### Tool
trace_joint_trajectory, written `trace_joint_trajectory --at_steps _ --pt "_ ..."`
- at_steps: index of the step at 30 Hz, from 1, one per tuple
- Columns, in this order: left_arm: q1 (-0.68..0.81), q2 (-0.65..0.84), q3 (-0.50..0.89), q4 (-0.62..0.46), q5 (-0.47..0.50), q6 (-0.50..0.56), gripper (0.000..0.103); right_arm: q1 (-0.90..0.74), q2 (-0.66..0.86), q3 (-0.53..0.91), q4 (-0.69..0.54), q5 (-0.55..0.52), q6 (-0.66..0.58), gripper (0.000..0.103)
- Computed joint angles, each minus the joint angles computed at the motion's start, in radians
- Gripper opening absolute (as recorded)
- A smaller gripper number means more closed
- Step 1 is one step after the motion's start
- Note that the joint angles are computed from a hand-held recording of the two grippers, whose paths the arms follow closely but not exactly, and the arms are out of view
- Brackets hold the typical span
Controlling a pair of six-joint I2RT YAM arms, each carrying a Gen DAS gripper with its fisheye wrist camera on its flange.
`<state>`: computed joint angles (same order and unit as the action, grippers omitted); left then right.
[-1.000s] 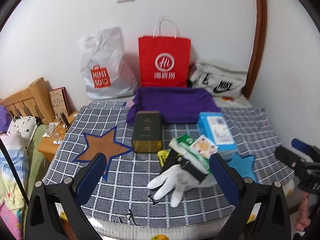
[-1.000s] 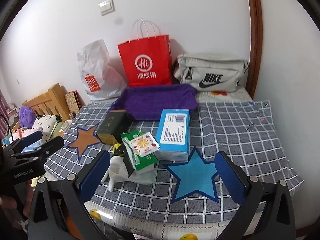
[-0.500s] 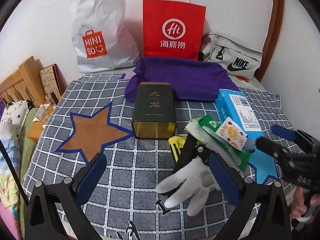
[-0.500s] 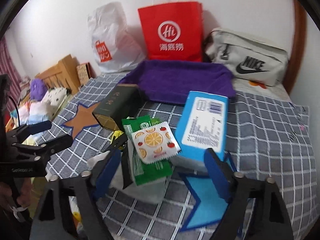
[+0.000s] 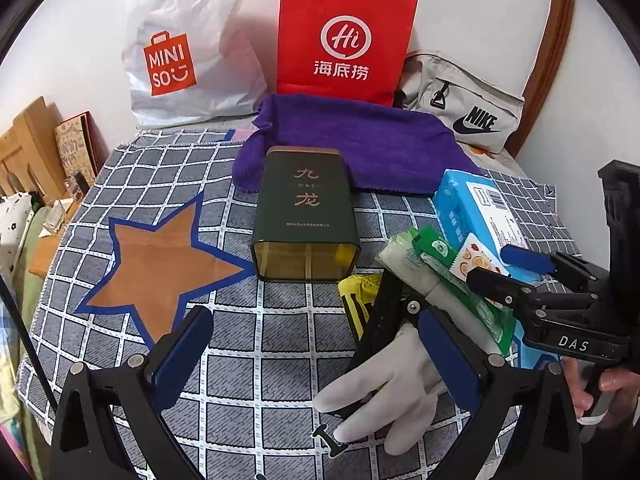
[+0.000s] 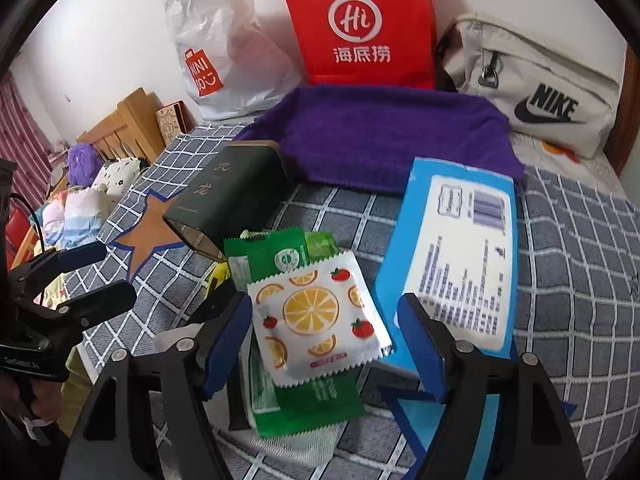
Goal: Organize soft objects
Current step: 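Reach the right gripper to the orange-print wipe packet and grasp it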
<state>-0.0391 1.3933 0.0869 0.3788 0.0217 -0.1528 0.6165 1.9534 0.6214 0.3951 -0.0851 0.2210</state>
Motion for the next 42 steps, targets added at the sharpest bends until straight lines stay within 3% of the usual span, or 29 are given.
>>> trace_joint_trajectory --at_steps 6,11,18,19,20,25,28,32,35,39,42 --pt "0.032 0.05 0.001 0.04 0.029 0.016 0.103 0.043 0.004 0.01 -0.026 0.029 -0.04 0.073" --pt "0.05 0.006 -0.014 0.014 0.034 0.023 0.103 0.019 -0.03 -0.027 -0.017 -0.058 -0.014 0.049" --pt "0.082 -0.117 -0.05 -0.063 0.041 0.038 0.103 0.032 -0.103 -0.117 0.0 -0.07 0.009 0.045" --pt "0.079 -0.127 -0.056 -0.068 0.037 0.038 0.103 0.03 -0.122 -0.14 0.006 -0.077 0.016 0.035" --pt "0.076 -0.132 -0.06 -0.069 0.034 0.039 0.103 0.028 -0.135 -0.157 0.006 -0.081 0.02 0.032" --pt "0.01 -0.044 -0.064 -0.001 -0.007 0.007 0.103 0.025 -0.178 -0.241 0.031 -0.042 0.025 0.031" --pt "-0.034 -0.009 -0.062 0.021 -0.03 -0.016 0.103 0.004 -0.154 -0.262 0.065 -0.038 0.024 0.026" --pt "-0.081 0.004 -0.055 0.021 -0.069 -0.036 0.103 0.001 -0.129 -0.271 0.091 -0.042 -0.006 0.027" --pt "-0.094 0.029 -0.041 0.027 -0.078 -0.046 0.103 -0.004 -0.116 -0.279 0.126 -0.027 -0.007 0.039" --pt "-0.115 0.072 -0.023 0.038 -0.095 -0.055 0.103 -0.047 -0.086 -0.27 0.146 -0.021 0.007 0.041" --pt "-0.129 0.098 -0.015 0.049 -0.105 -0.054 0.103 -0.075 -0.065 -0.277 0.151 -0.013 0.002 0.06"
